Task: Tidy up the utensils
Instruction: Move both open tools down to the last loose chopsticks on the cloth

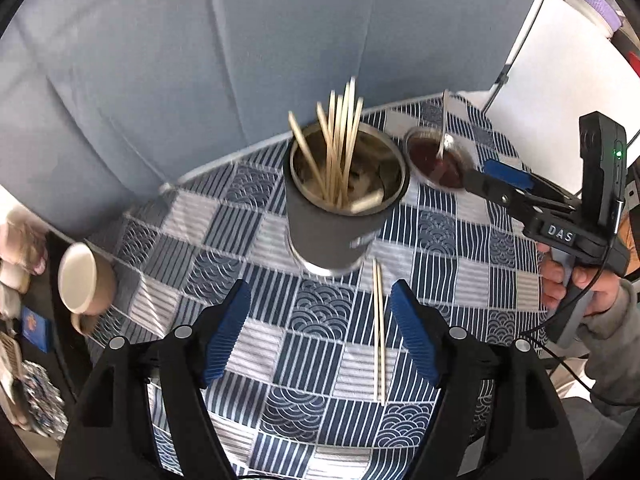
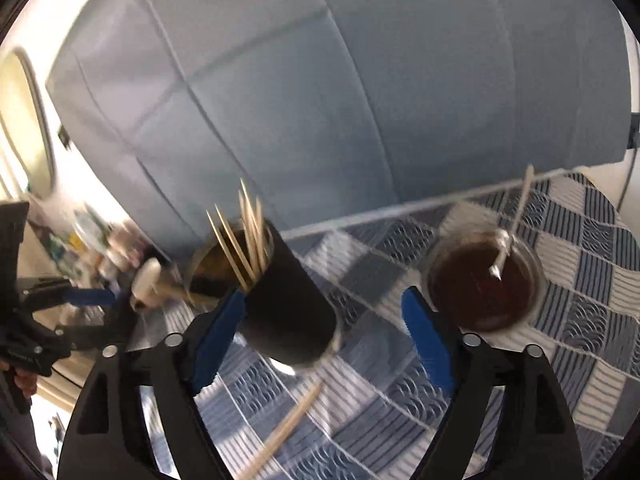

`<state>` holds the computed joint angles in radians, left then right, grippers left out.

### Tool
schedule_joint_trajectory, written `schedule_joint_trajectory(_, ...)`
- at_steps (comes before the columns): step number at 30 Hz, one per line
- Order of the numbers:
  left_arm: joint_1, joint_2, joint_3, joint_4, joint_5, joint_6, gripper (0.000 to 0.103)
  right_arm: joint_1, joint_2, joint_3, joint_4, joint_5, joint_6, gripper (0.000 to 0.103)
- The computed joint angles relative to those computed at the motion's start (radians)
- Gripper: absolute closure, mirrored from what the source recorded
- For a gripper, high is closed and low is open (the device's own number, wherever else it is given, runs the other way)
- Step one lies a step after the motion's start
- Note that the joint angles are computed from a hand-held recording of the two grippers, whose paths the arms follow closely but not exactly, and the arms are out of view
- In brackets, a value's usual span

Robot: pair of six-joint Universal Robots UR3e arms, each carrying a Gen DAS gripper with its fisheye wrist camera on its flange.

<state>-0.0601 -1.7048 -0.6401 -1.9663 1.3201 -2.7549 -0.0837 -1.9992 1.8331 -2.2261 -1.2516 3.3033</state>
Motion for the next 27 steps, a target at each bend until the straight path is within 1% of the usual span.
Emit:
schedule_joint_trajectory(3,0.008,0.074,-0.195,0.071,0.005,0.012,0.03,0.055,0.005,0.007,0.046,-0.078,-0.014,0.02)
schedule_joint_trajectory(5,-0.008,0.126,-0.342,0.148,0.04,0.015,0.029,0.073,-0.001,0.026,0.072,-0.107,-0.01,0.019)
schedule_joint_trajectory(7,-0.022,0.164,-0.463,0.215,0.042,0.034,0.026,0.08,-0.014,0.049,0.109,-0.124,-0.001,0.019)
schedule_joint_trajectory(11,-0.037,0.196,-0.626,0.283,0.013,0.067,0.023,0.108,-0.012,0.081,0.177,-0.165,0.013,0.018)
schedule_joint_trajectory(13,-0.053,0.197,-0.691,0.318,0.007,0.066,0.02,0.137,0.008,0.074,0.214,-0.197,0.011,0.018)
schedule_joint_trajectory(15,-0.071,0.194,-0.736,0.352,0.01,0.061,0.019,0.162,0.026,0.066,0.23,-0.228,0.013,0.017)
schedule_joint_trajectory(18,-0.092,0.172,-0.766,0.381,0.019,0.049,0.018,0.175,0.033,0.072,0.242,-0.244,0.017,0.016)
schedule_joint_trajectory(21,-0.103,0.146,-0.772,0.394,0.027,0.048,0.014,0.151,0.01,0.103,0.242,-0.223,0.016,0.016)
schedule_joint_trajectory(24,-0.115,0.108,-0.765,0.386,0.039,0.049,0.014,0.12,-0.033,0.153,0.234,-0.19,0.018,0.016)
schedule_joint_trajectory(27,-0.126,0.084,-0.766,0.401,0.055,0.033,0.014,0.113,-0.035,0.158,0.259,-0.192,0.016,0.016)
